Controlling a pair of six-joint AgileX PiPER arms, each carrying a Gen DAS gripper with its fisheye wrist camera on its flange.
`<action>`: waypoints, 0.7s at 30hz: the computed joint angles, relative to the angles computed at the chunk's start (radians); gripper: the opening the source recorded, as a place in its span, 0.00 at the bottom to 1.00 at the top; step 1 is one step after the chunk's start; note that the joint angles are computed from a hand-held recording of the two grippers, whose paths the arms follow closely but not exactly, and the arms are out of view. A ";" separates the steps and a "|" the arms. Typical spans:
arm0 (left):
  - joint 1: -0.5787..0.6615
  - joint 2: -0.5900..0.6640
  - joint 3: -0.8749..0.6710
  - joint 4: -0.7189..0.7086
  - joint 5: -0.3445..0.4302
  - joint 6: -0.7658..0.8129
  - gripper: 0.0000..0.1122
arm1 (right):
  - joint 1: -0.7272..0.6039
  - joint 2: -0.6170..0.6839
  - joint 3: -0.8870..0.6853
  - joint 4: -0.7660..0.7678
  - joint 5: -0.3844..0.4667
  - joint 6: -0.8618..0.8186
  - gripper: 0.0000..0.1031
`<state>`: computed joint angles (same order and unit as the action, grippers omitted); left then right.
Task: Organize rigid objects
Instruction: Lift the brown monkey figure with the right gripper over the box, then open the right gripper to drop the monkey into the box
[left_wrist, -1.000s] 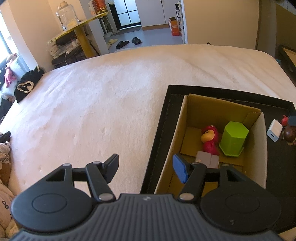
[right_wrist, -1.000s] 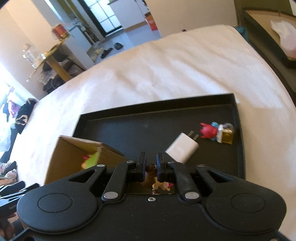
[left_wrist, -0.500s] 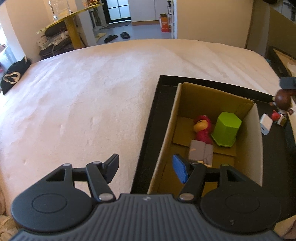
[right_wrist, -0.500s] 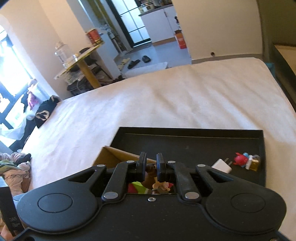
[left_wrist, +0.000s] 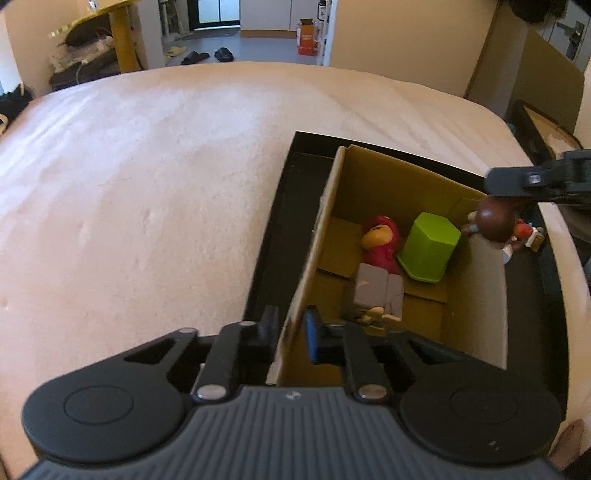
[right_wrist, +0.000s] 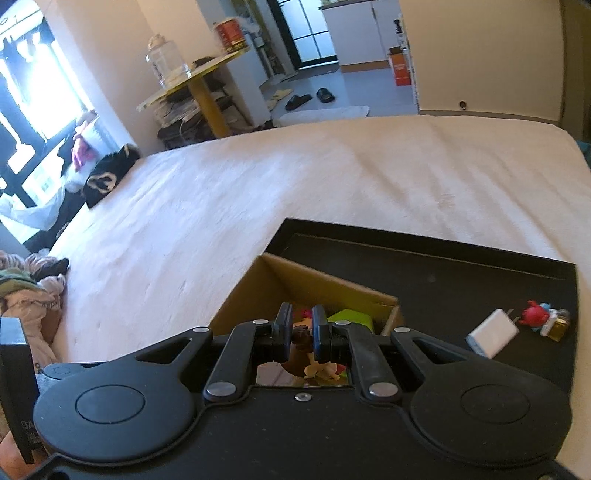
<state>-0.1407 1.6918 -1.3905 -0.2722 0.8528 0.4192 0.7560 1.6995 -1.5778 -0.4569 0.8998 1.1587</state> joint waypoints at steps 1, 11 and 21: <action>0.001 0.001 0.000 -0.004 0.000 0.002 0.09 | 0.004 0.012 -0.012 0.002 0.003 -0.002 0.11; 0.044 0.008 0.006 -0.085 0.009 0.059 0.09 | 0.018 0.135 -0.132 0.003 -0.002 0.000 0.11; 0.079 0.032 -0.008 -0.159 0.032 0.111 0.09 | 0.052 0.160 -0.105 -0.163 -0.063 0.103 0.11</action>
<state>-0.0619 1.7241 -1.3983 -0.4314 0.8849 0.5306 0.8078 1.8593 -1.6823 -0.6198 0.8372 1.2614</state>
